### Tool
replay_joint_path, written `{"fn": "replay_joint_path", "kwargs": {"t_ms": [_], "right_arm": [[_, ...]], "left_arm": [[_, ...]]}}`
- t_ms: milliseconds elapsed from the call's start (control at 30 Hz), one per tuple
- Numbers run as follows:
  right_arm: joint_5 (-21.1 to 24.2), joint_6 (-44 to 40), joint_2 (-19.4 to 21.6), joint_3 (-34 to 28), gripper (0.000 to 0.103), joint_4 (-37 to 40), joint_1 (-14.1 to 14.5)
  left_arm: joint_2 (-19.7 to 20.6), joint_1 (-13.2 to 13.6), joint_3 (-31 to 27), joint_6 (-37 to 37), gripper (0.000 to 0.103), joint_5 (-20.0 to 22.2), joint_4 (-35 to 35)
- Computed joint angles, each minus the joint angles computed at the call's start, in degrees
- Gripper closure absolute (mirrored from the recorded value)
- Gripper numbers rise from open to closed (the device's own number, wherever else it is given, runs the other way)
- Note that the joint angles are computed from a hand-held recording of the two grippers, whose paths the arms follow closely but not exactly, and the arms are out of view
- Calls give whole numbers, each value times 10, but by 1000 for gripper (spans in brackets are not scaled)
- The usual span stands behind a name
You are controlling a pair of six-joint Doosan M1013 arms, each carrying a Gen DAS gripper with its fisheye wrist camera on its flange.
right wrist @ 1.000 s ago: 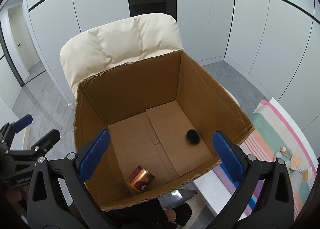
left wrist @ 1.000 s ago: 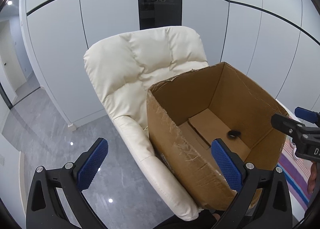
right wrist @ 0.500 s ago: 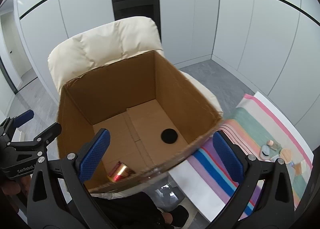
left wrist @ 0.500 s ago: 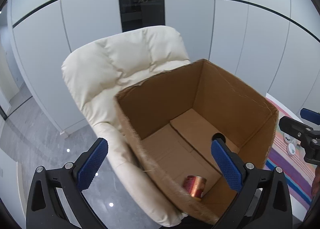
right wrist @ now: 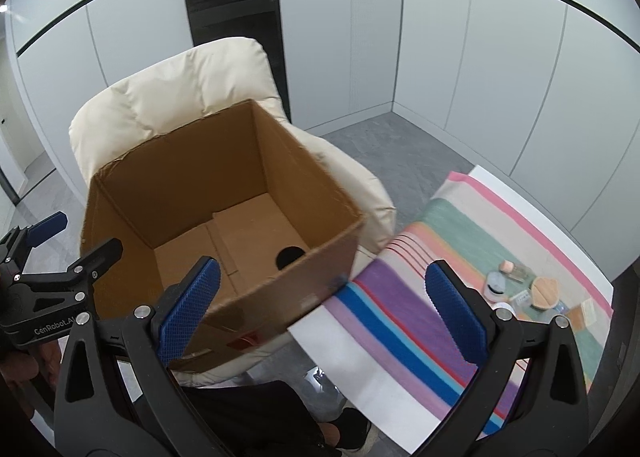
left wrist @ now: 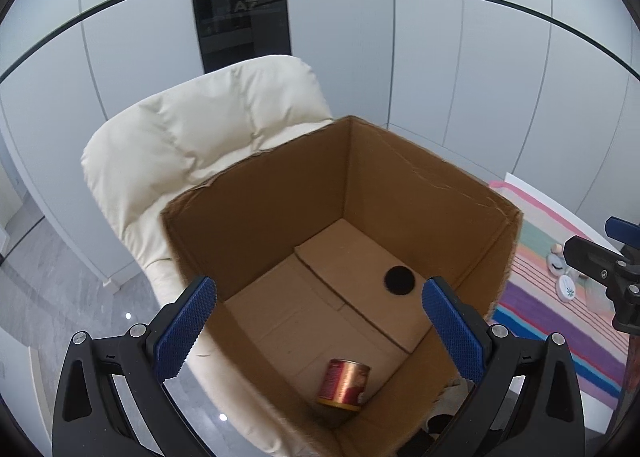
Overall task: Organize objects
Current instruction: 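Move both tools back over the table toward the remaining items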
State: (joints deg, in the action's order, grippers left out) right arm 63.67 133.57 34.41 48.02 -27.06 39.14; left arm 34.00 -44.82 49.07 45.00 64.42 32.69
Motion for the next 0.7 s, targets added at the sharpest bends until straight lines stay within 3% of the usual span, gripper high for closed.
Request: {"fn": "replay_joint_path", "kwargs": {"t_ms": [700], "right_arm": [[-2,87,-83,130,0,-42,-23]], "left_arm": [[78,-28,-130,81,0,18,-43]]}}
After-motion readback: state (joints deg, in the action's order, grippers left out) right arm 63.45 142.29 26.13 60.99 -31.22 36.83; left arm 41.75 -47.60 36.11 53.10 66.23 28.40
